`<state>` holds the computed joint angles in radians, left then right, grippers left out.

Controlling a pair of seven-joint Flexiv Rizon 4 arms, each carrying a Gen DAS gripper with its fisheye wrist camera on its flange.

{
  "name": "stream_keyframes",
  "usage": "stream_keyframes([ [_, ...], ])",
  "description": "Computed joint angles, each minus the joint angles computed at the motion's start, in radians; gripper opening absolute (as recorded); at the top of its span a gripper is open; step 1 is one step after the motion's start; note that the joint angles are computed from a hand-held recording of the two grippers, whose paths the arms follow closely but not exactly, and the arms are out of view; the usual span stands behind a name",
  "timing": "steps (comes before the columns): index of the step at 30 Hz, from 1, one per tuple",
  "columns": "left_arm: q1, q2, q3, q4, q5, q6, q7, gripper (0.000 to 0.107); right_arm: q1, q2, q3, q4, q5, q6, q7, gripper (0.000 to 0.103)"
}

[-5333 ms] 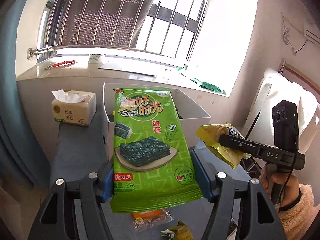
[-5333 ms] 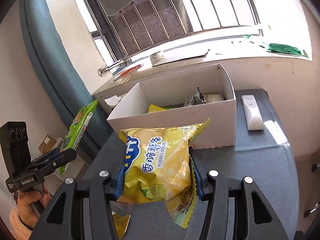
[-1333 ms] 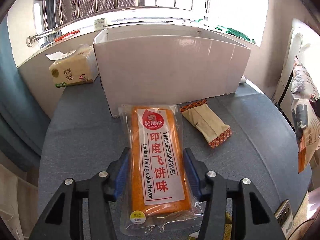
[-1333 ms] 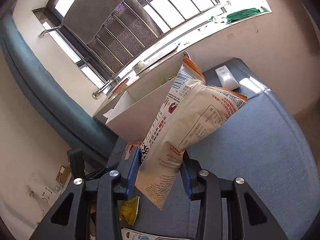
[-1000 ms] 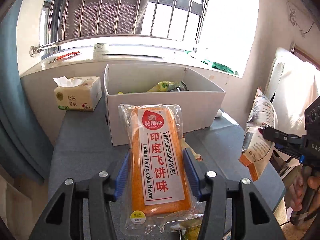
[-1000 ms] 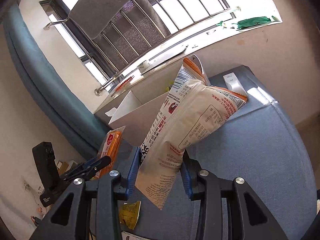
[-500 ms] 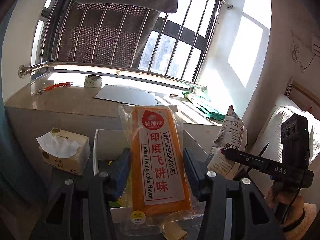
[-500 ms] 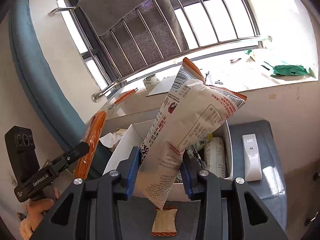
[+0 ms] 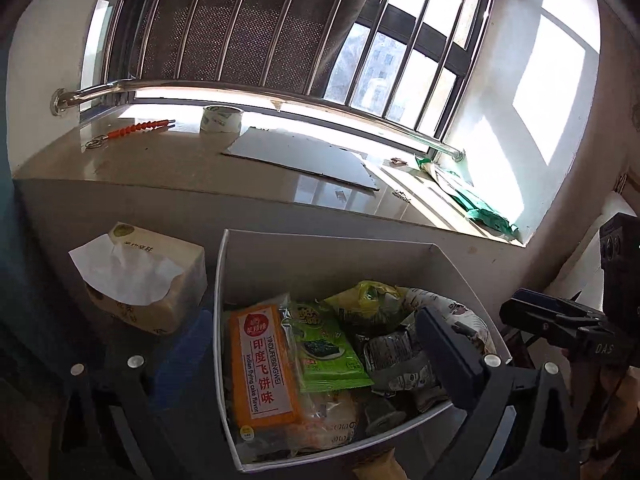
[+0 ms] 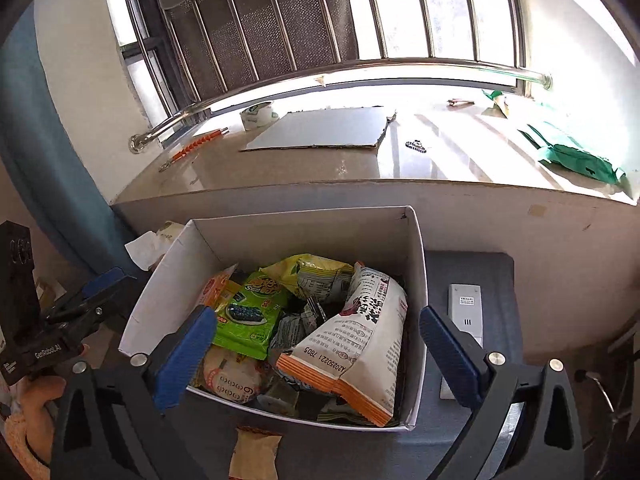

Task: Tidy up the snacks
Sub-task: 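Carry both packs into the white box and open both tools, then pull both tools back out of the box toward the last snacks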

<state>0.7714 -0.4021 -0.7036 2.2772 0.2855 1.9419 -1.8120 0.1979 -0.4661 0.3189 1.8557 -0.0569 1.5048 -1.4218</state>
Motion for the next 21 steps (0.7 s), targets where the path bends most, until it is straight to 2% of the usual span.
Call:
stream_keyframes([
  [2, 0.036, 0.02, -0.035, 0.02, 0.012, 0.001, -0.006, 0.103, -0.037, 0.001, 0.049, -0.001, 0.025, 0.007, -0.024, 0.103],
  [4, 0.052, 0.05, -0.047, 0.043, 0.026, 0.018, -0.009, 0.103, -0.044, 0.014, 0.063, 0.006, 0.036, 0.014, -0.037, 0.103],
  [6, 0.121, 0.081, -0.115, 0.072, 0.065, 0.02, -0.021, 0.103, -0.037, 0.036, 0.061, 0.031, 0.043, 0.052, -0.042, 0.103],
  [7, 0.148, 0.096, -0.142, 0.088, 0.079, 0.029, -0.024, 0.103, -0.055, 0.045, 0.086, 0.046, 0.054, 0.075, -0.055, 0.103],
  [10, 0.258, 0.143, -0.255, 0.144, 0.13, 0.051, -0.039, 0.103, -0.157, 0.07, 0.22, 0.1, 0.092, 0.144, -0.111, 0.103],
  [14, 0.398, 0.215, -0.4, 0.241, 0.155, 0.093, -0.05, 0.103, -0.342, 0.078, 0.438, 0.201, 0.083, 0.229, -0.148, 0.103],
  [15, 0.412, 0.231, -0.413, 0.269, 0.146, 0.112, -0.045, 0.103, -0.397, 0.071, 0.498, 0.229, 0.071, 0.245, -0.152, 0.103],
  [17, 0.398, 0.248, -0.394, 0.325, 0.134, 0.158, -0.042, 0.103, -0.455, 0.071, 0.559, 0.293, 0.053, 0.293, -0.149, 0.103],
  [18, 0.37, 0.242, -0.358, 0.347, 0.141, 0.181, -0.042, 0.103, -0.471, 0.072, 0.574, 0.325, 0.046, 0.319, -0.142, 0.103],
  [20, 0.288, 0.228, -0.256, 0.379, 0.158, 0.209, -0.049, 0.103, -0.491, 0.074, 0.592, 0.387, 0.045, 0.373, -0.112, 0.103],
  [21, 0.234, 0.21, -0.193, 0.391, 0.162, 0.216, -0.045, 0.103, -0.53, 0.06, 0.627, 0.416, 0.027, 0.397, -0.096, 0.103],
])
